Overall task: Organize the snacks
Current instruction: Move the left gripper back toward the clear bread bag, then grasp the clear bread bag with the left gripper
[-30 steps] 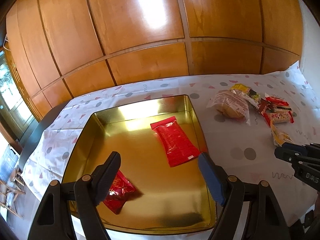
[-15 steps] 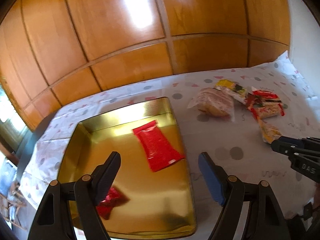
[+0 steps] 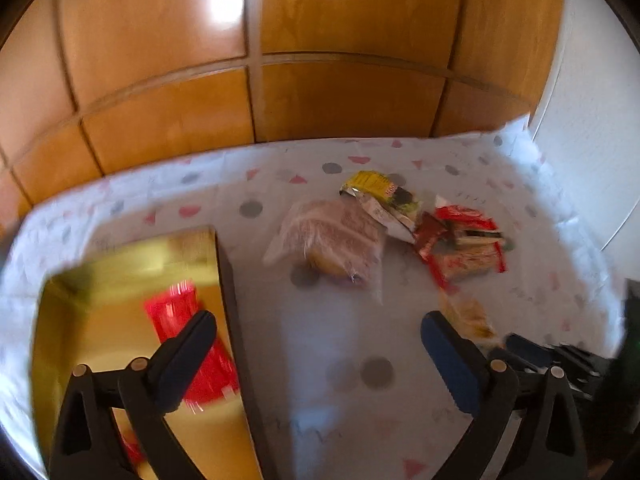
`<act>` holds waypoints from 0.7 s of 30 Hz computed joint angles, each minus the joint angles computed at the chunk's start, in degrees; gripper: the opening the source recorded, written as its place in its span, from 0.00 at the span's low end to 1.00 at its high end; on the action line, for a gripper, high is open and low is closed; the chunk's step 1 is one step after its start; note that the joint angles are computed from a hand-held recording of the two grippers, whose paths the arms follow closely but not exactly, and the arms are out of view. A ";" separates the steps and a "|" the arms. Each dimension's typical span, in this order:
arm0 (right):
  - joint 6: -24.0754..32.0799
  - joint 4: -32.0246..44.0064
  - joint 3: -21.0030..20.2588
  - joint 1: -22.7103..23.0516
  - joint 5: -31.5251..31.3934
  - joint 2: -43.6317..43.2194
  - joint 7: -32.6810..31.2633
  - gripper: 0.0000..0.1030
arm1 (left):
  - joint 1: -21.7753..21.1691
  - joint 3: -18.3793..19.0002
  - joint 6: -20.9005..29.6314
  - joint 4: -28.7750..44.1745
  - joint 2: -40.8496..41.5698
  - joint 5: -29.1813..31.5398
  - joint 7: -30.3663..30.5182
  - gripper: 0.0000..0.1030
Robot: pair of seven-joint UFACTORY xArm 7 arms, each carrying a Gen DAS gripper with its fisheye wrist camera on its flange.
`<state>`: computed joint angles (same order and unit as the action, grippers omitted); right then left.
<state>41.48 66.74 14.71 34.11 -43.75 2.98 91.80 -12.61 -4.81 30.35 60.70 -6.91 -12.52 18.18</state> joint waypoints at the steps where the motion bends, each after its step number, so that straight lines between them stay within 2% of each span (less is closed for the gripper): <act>1: 0.00 -0.20 -0.05 -0.05 0.03 -0.21 -0.03 0.29 | -1.26 0.44 0.22 2.10 2.12 3.42 0.01 1.00; 2: 0.10 -0.33 -0.07 -0.12 0.05 -0.37 -0.08 0.29 | -0.12 -1.04 2.18 4.41 3.90 4.45 0.16 1.00; 3: 0.08 -0.59 -0.10 -0.25 0.07 -0.67 -0.21 0.30 | -0.25 -1.05 6.53 8.23 6.63 3.08 -0.35 1.00; 4: 0.08 -0.74 -0.11 -0.39 -0.10 -0.85 -0.14 0.30 | 1.28 -2.14 10.32 11.43 8.92 -0.69 0.19 1.00; 5: 0.27 -0.96 -0.10 -0.54 -0.23 -1.16 0.02 0.30 | 0.41 -0.92 12.44 13.05 10.16 -3.06 0.10 1.00; 7: 0.15 -1.53 -0.09 -1.00 -0.21 -1.80 0.28 0.30 | 0.89 -1.04 15.84 17.08 13.76 -5.16 -4.38 1.00; 11: -0.33 -2.64 0.11 -2.04 0.21 -2.73 0.33 0.30 | 1.08 -1.74 17.73 23.01 19.88 -6.27 -11.80 1.00; 17: -1.65 -4.96 0.43 -3.54 1.52 -4.29 0.42 0.30 | 0.73 -1.94 18.22 31.52 28.21 -3.89 -21.46 1.00; 21: -1.99 -5.87 0.77 -4.62 1.52 -5.31 0.77 0.30 | -1.05 -0.93 18.78 38.13 33.52 2.36 -26.53 1.00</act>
<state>39.49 60.86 15.48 29.49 -42.23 -2.33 92.57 -13.66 -5.74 49.13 98.83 26.61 -10.16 -8.35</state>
